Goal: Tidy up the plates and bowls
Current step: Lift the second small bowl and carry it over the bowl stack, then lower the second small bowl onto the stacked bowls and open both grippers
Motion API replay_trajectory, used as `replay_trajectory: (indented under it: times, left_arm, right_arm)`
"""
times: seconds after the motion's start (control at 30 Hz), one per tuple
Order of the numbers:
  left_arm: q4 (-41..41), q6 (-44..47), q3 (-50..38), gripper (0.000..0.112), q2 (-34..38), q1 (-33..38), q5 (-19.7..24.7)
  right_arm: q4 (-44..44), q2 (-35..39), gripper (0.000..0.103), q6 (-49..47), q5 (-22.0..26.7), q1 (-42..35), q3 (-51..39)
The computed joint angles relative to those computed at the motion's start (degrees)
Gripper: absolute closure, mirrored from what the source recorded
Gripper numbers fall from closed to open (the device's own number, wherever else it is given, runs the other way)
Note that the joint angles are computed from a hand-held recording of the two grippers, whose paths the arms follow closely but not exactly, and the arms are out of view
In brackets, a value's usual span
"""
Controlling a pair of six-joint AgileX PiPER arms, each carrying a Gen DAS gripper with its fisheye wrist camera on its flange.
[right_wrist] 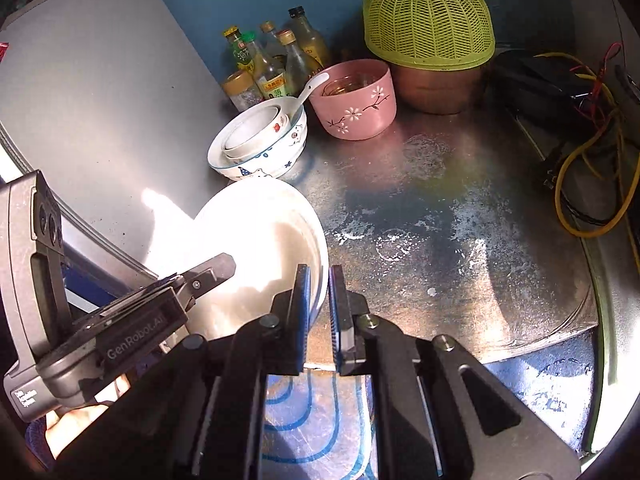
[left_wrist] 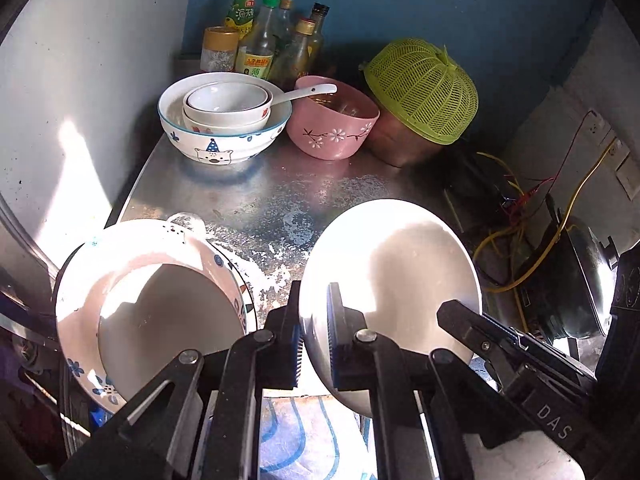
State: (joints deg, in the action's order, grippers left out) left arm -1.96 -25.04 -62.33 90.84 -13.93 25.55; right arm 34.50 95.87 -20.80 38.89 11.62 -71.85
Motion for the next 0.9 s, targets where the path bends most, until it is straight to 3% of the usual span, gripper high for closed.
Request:
replay_trajectory:
  times: [0.37,0.9]
  left_arm:
    - [-0.3,0.0,8.9,0.104,-8.7,8.3,-0.9]
    - [-7.7,7.3,13.3,0.104,-9.7,14.2,-1.8]
  right_arm:
    - [-1.8,1.8,0.093,1.5,0.4,9.3,-3.0]
    - [-3.9,5.5,0.093,3.5,1.5,13.4,-6.0]
